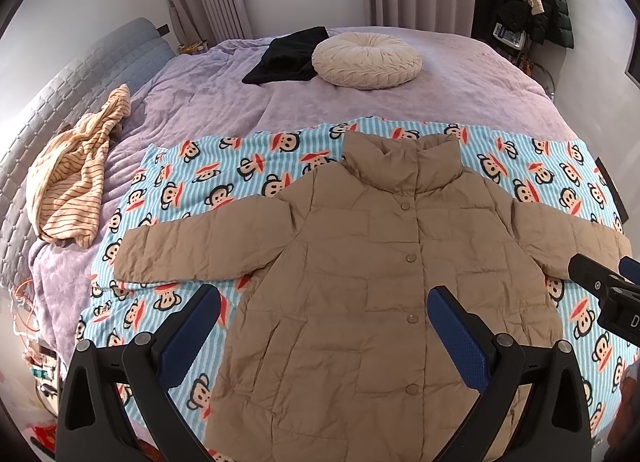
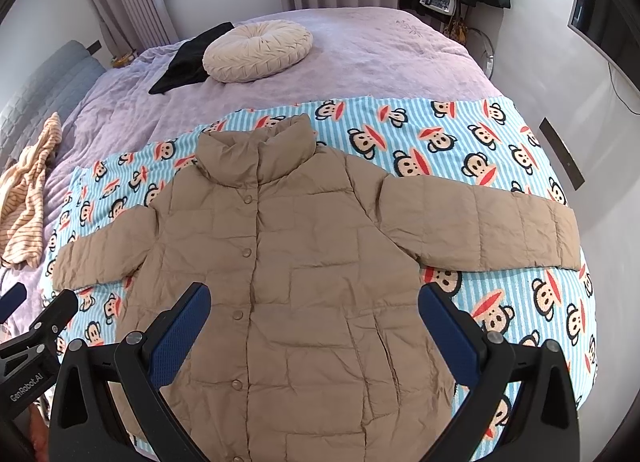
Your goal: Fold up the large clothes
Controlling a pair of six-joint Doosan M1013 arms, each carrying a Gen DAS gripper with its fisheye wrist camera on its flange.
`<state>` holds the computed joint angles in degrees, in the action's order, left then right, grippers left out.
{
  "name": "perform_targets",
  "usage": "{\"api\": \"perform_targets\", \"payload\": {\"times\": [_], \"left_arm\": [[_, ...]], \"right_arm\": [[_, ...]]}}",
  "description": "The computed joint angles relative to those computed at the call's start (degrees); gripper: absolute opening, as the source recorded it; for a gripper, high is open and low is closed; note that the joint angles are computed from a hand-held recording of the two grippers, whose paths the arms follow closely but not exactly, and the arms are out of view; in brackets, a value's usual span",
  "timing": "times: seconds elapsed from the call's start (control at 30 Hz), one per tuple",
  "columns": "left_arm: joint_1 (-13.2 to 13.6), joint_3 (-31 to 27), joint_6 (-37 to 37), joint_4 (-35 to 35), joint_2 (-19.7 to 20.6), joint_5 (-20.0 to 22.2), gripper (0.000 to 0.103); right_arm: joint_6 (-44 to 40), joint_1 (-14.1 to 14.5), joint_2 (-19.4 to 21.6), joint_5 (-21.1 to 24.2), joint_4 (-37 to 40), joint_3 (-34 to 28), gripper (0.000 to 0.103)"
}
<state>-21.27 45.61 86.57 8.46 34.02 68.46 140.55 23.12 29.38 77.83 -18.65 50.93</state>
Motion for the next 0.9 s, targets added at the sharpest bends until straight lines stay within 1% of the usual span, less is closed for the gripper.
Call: {"api": "perform_targets", "payload": {"times": [0.9], "left_arm": [[0.34, -0.24, 1.36, -2.05, 0.20, -0.10, 0.103]], "right_arm": [[1.14, 0.29, -0.27, 0.64, -0.87, 0.20, 0.103]]}}
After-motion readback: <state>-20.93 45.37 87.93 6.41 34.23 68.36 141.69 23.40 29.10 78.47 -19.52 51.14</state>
